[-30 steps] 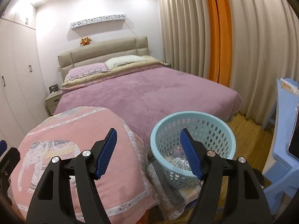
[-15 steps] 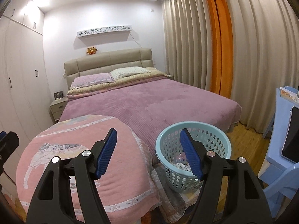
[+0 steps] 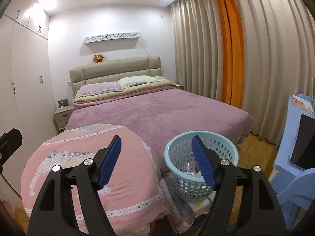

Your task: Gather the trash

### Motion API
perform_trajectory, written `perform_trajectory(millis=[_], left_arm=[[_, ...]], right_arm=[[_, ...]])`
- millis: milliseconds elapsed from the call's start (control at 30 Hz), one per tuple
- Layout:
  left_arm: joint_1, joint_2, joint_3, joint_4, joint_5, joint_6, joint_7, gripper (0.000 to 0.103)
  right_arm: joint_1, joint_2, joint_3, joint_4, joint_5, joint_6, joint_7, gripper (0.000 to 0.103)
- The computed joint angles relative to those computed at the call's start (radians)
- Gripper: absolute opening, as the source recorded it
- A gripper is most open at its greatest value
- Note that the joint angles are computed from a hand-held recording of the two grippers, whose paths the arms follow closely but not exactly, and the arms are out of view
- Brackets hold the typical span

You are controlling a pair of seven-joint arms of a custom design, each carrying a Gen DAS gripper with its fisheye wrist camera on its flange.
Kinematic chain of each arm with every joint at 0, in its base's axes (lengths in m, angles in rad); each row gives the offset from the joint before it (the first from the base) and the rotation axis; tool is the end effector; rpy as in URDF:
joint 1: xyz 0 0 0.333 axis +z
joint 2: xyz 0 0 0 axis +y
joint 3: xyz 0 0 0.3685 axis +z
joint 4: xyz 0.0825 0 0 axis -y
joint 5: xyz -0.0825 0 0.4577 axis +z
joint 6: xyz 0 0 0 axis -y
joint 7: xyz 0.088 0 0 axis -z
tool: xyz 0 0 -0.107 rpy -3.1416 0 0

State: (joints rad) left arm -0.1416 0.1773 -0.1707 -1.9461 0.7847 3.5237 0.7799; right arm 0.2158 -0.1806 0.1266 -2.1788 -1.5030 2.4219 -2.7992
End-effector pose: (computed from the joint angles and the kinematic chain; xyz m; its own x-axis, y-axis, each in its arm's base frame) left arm 0.6237 -0.2828 0.5537 -0.5228 -0.8406 0.1418 -0.2887 0.0181 -0.9573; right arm 0.5578 0.1979 0.5372 -0.4534 -0.8882 -0.0746 -0.2702 0.2167 -0.9381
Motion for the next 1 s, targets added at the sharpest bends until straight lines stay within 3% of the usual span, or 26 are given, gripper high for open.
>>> perform_trajectory(millis=[367, 500, 567, 633, 700, 733, 800, 900, 1000], left_arm=[[0.031, 0.022, -0.024, 0.023, 0.107, -0.049, -0.069, 0.096], [0.089, 0.057, -0.081, 0.067, 0.207, -0.084, -0.163, 0.096], [0.161, 0.084, -0.157, 0.101, 0.315, -0.113, -0.253, 0.096], [0.273, 0.118, -0.283, 0.137, 0.438, -0.156, -0.341, 0.096], [0.372, 0.150, -0.405, 0.147, 0.462, -0.200, -0.333, 0.096], [0.387, 0.160, -0.423, 0.147, 0.452, -0.207, -0.317, 0.096], [0.339, 0.158, -0.364, 0.141, 0.424, -0.196, -0.298, 0.096], [0.210, 0.141, -0.207, 0.127, 0.349, -0.174, -0.259, 0.096], [0.139, 0.129, -0.124, 0.114, 0.276, -0.165, -0.208, 0.096]], right_arm=[[-0.001, 0.025, -0.011, 0.009, 0.049, 0.051, 0.008, 0.075], [0.000, 0.053, -0.017, 0.030, 0.077, 0.045, -0.021, 0.075], [0.004, 0.066, -0.020, 0.036, 0.088, 0.047, -0.029, 0.075], [0.006, 0.087, -0.026, 0.050, 0.107, 0.052, -0.046, 0.075], [0.008, 0.095, -0.032, 0.054, 0.111, 0.056, -0.051, 0.075], [0.009, 0.109, -0.034, 0.063, 0.112, 0.056, -0.053, 0.075], [0.012, 0.121, -0.038, 0.070, 0.115, 0.054, -0.060, 0.075], [0.019, 0.147, -0.046, 0.089, 0.124, 0.052, -0.079, 0.075], [0.026, 0.162, -0.053, 0.100, 0.114, 0.059, -0.074, 0.075]])
